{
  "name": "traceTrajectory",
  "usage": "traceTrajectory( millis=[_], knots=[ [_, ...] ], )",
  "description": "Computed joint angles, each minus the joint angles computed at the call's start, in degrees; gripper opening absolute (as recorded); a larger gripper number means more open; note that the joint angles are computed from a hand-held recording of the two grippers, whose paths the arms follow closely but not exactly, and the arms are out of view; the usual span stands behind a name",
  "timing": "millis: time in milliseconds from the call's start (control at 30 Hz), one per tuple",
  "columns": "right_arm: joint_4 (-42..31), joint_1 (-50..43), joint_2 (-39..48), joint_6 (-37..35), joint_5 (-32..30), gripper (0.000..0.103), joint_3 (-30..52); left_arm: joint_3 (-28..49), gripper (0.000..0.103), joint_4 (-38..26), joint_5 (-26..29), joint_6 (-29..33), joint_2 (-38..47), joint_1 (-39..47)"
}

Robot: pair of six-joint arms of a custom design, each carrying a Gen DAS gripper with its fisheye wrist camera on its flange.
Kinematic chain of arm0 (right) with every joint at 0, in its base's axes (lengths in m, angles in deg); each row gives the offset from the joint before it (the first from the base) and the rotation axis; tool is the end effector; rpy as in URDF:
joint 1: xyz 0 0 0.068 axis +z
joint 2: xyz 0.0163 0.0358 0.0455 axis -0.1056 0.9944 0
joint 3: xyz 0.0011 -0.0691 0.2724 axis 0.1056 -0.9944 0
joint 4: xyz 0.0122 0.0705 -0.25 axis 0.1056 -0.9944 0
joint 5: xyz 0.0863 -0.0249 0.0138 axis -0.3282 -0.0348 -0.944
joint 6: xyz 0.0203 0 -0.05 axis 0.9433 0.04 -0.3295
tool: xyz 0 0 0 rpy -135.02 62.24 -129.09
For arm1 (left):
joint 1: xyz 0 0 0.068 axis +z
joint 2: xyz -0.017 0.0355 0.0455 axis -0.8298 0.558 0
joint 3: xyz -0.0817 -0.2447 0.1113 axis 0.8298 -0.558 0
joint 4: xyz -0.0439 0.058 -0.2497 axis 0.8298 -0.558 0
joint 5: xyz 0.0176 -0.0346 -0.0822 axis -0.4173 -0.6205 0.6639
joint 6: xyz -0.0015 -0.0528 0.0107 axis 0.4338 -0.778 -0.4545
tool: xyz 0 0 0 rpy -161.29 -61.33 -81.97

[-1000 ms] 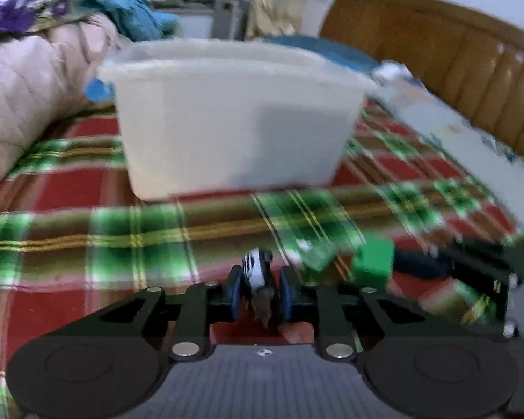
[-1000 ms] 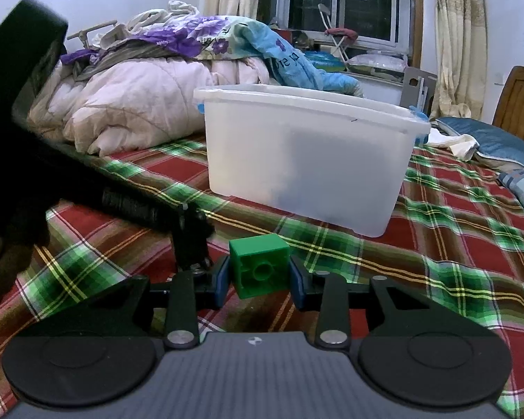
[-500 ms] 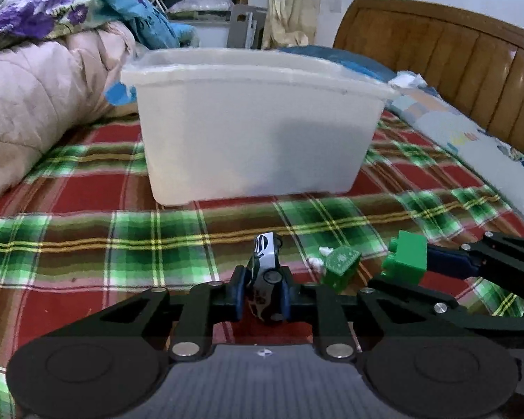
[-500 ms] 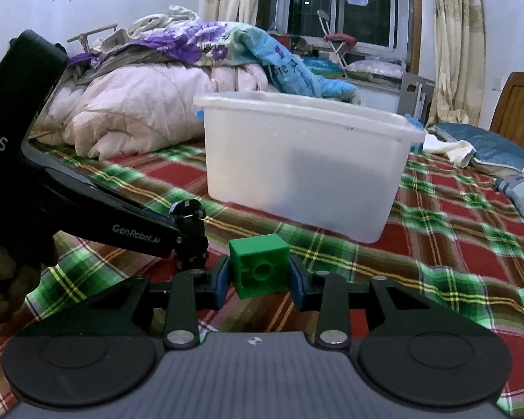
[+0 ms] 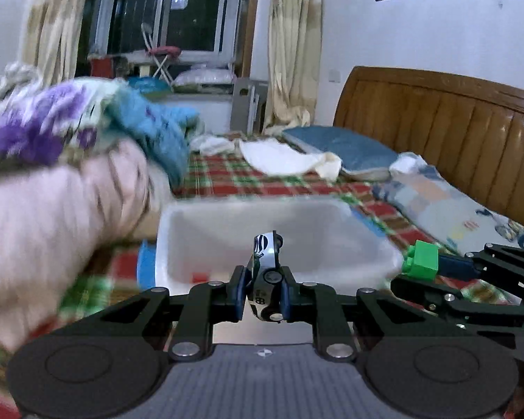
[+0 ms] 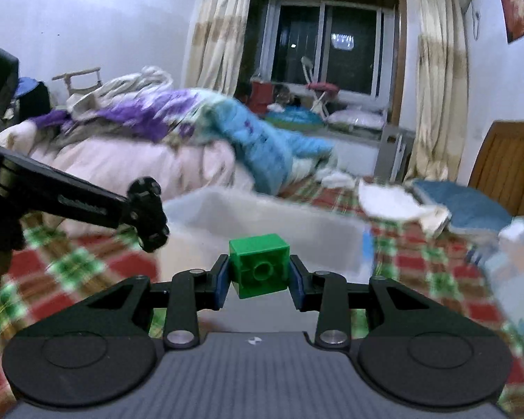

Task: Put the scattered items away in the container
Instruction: 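Drop the white car into the white box while the right tool releases the green block there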

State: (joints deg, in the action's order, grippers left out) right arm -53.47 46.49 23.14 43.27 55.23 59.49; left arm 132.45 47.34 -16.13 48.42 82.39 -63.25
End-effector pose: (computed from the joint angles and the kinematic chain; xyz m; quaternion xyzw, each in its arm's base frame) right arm 0.2429 0.2671 0.1218 0.0226 0.8086 -0.0994 0.5795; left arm 0.3832 -0.0694 0.1748 0.3158 0.7915 -0.2390 0.4656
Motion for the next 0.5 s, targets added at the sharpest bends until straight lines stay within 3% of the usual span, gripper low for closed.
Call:
traceTrajectory(
  millis=[267,300,433,467,500],
  knots=[
    [-4.5,-10.6,0.7,-3.8,-7.7,0.039,6.2,15.9,0.023,-4.6,-9.0,-2.1,9.3,-5.6],
    [-5.3,-11.1,1.2,-3.6,-8.3,0.039,6.9,16.4,0.026,-4.5,-9.7,-2.2,10.0,-5.8],
    [-7.4,-12.9,3.2,-2.4,-10.9,0.04,9.0,19.5,0.053,-5.4,-12.5,-3.9,13.4,-6.3],
    [-7.5,-13.1,3.5,-2.1,-11.2,0.044,9.1,20.2,0.056,-5.8,-12.6,-4.1,14.0,-6.3],
    [-7.7,-13.2,3.9,-1.6,-11.5,0.059,9.4,20.7,0.062,-6.0,-13.1,-4.0,14.6,-6.4]
  ],
)
